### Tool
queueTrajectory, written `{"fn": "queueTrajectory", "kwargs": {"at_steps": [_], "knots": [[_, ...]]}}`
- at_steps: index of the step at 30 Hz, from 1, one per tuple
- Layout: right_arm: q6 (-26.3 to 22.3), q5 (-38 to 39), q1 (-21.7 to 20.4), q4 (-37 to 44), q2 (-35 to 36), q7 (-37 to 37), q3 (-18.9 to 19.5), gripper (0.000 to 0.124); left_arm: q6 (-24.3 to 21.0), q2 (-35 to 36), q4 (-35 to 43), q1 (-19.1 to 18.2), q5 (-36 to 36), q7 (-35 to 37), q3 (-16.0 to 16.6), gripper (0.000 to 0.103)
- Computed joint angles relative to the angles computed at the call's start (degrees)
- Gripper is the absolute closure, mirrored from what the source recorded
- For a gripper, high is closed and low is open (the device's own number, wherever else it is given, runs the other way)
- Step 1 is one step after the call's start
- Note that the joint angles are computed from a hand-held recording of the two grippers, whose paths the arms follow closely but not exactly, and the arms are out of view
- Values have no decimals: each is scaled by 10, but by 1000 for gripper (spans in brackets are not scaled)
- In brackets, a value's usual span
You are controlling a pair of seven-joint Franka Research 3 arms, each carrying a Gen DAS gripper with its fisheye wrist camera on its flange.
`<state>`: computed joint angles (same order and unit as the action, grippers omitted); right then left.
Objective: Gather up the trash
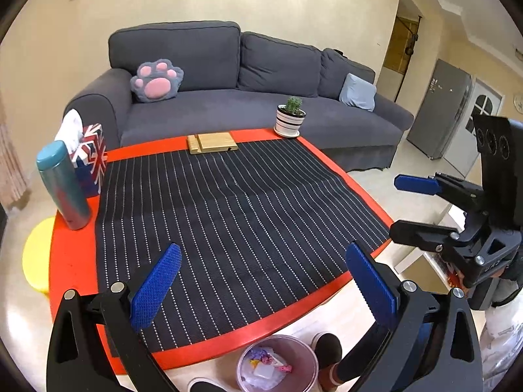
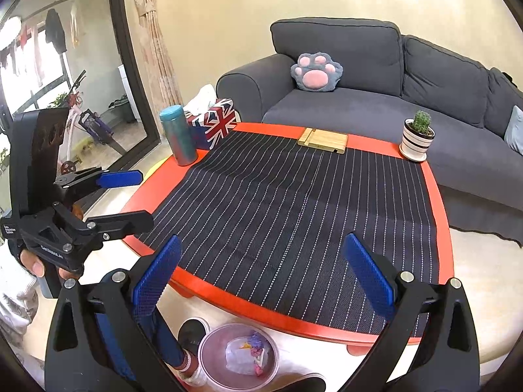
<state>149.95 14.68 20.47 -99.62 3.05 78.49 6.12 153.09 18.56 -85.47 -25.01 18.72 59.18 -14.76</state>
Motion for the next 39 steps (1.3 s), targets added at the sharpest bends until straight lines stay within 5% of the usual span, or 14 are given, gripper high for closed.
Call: {"fn": "queueTrajectory", "kwargs": {"at_steps": [39], "knots": [[-12, -22, 4, 10, 11, 17, -1, 26, 4, 1, -2, 4, -28, 21, -8, 6]]}}
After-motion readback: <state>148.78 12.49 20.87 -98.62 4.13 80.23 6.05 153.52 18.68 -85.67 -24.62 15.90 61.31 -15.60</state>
